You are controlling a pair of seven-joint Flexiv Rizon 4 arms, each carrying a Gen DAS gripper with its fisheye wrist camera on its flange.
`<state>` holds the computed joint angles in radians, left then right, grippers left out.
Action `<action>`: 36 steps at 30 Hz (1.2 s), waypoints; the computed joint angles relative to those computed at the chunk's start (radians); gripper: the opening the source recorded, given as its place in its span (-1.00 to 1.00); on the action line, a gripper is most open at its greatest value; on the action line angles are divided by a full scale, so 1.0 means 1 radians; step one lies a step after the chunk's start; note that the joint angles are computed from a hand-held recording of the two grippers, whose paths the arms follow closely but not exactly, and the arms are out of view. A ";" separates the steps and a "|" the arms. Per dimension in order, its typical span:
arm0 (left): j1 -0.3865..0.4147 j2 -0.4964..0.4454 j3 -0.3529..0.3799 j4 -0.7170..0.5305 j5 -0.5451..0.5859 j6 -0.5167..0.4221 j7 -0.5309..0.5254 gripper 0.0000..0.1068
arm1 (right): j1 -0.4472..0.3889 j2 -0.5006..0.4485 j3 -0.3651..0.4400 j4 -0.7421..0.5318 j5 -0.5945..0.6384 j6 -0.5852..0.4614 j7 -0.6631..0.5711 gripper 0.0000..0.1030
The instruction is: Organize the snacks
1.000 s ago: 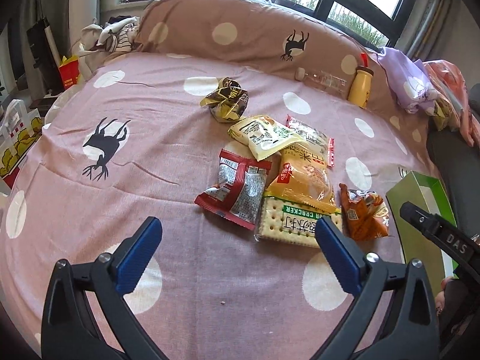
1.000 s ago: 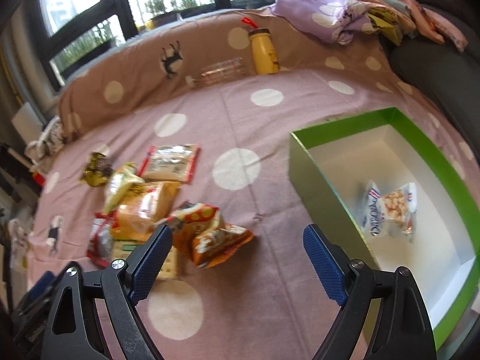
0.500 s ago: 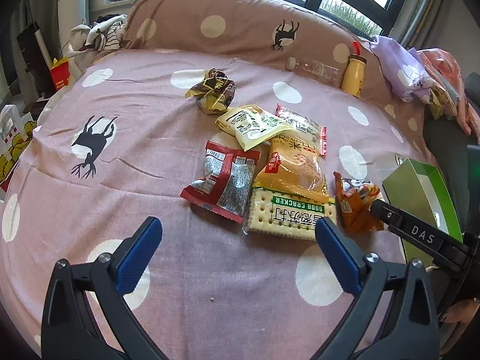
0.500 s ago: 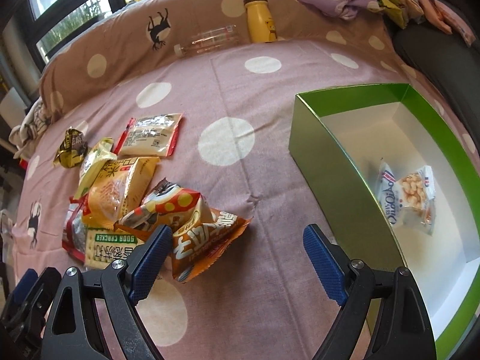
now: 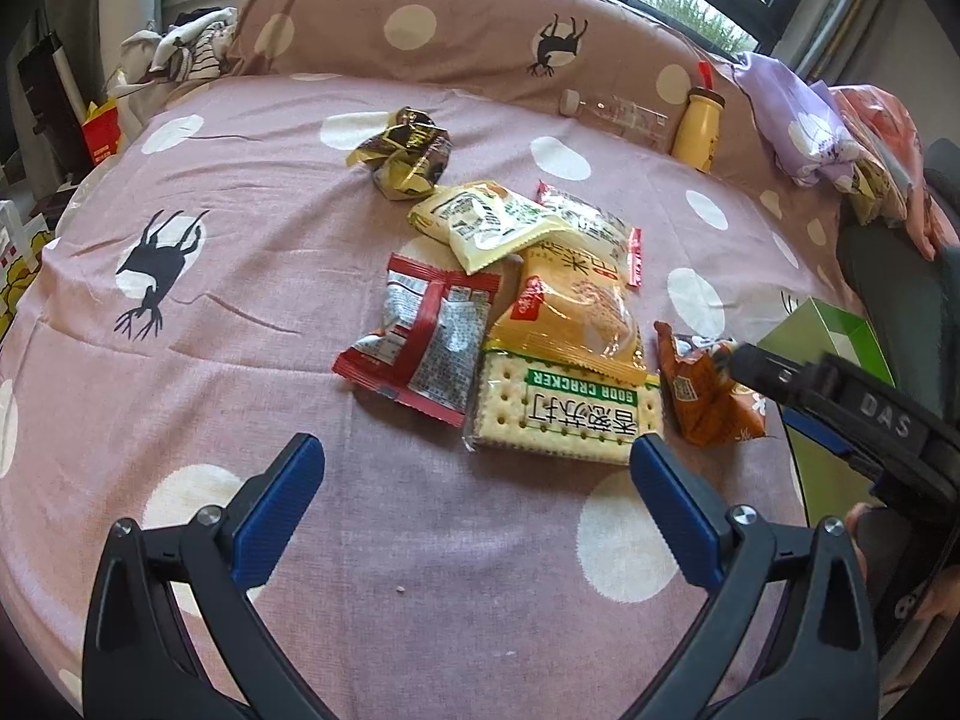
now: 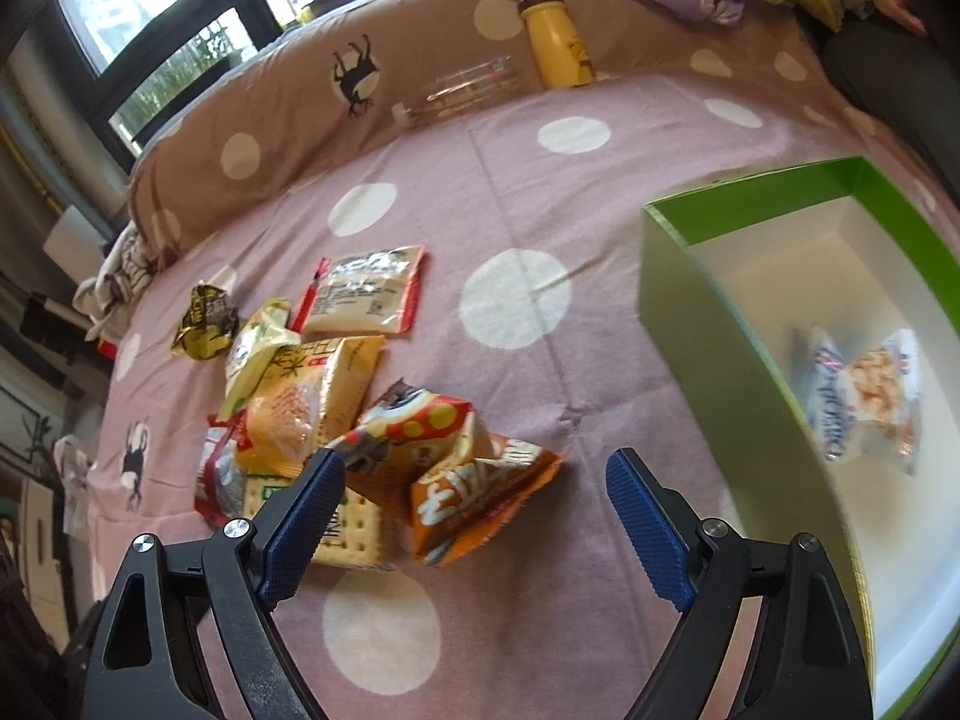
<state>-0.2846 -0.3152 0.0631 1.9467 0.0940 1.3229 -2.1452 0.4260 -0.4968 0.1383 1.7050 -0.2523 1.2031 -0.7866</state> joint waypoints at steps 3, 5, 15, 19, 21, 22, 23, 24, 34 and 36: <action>-0.005 -0.002 0.001 -0.007 0.009 -0.013 0.004 0.92 | -0.034 -0.048 0.058 -0.066 0.060 -0.030 -0.070 0.73; -0.008 -0.003 0.004 -0.012 0.016 -0.021 -0.001 0.92 | -0.036 -0.073 0.073 -0.101 0.088 -0.057 -0.095 0.73; -0.001 0.000 -0.002 -0.014 0.020 -0.035 -0.005 0.92 | 0.003 -0.093 0.038 -0.125 0.089 -0.101 -0.114 0.11; 0.014 0.004 -0.022 -0.004 -0.005 -0.034 0.025 0.92 | -0.023 -0.067 0.067 -0.099 0.129 -0.071 -0.140 0.05; 0.010 0.005 -0.019 -0.006 -0.002 -0.038 0.028 0.92 | -0.035 -0.045 0.085 -0.073 0.150 -0.031 -0.165 0.05; 0.013 0.006 -0.023 -0.004 -0.006 -0.036 0.038 0.92 | -0.045 -0.034 0.102 -0.063 0.166 -0.009 -0.188 0.05; 0.020 0.007 -0.034 0.001 -0.018 -0.031 0.057 0.92 | -0.052 -0.030 0.117 -0.060 0.181 0.004 -0.208 0.05; 0.036 0.008 -0.058 0.011 -0.045 -0.021 0.095 0.92 | -0.060 -0.028 0.133 -0.060 0.197 0.010 -0.230 0.05; 0.049 -0.015 -0.140 0.037 -0.219 0.026 0.326 0.91 | -0.067 -0.056 0.178 -0.132 0.314 -0.109 -0.385 0.06; 0.067 -0.019 -0.167 0.047 -0.268 0.027 0.365 0.91 | -0.077 -0.061 0.190 -0.146 0.343 -0.131 -0.407 0.06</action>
<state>-0.2175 -0.3344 -0.1036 1.9933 -0.1739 1.3494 -1.7801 0.3489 -0.5581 0.3287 1.5593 0.0906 1.0720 -1.1941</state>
